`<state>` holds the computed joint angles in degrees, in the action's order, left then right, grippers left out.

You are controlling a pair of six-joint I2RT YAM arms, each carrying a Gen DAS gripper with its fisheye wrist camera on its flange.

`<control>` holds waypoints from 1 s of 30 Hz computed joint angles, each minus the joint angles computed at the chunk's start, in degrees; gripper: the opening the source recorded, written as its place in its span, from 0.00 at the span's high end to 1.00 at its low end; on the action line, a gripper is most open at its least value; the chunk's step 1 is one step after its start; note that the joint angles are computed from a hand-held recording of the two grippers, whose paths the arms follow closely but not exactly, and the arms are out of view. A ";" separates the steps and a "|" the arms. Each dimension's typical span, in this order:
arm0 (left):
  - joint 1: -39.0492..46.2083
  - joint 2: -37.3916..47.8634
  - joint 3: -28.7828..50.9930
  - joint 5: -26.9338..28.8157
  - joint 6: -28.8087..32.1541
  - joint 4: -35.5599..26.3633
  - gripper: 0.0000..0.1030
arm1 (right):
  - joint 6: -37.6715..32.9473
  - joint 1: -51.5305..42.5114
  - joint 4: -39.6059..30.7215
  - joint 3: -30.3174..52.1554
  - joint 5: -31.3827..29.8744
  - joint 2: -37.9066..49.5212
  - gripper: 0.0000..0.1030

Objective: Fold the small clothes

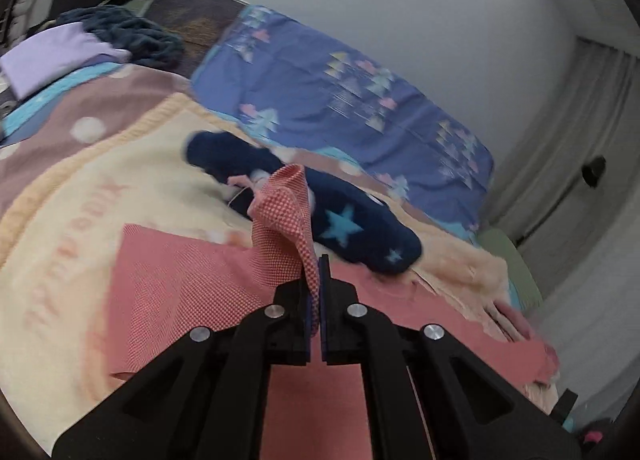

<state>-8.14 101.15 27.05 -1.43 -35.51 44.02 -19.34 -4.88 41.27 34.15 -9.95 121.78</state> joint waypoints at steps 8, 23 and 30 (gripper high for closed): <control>-19.83 25.15 26.50 -2.59 2.43 -11.14 0.95 | 0.63 -8.42 -6.86 4.25 -8.05 0.34 0.02; -20.07 31.56 27.40 0.68 1.84 -7.75 0.95 | 5.90 0.28 -52.11 42.42 -29.66 11.96 0.45; -20.22 30.81 25.87 0.96 1.75 -6.11 0.95 | 11.65 8.15 -61.94 56.37 -25.53 20.69 0.38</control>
<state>-28.36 131.96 52.92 -0.48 -33.76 37.91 -7.69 3.27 -20.67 90.52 -35.48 142.47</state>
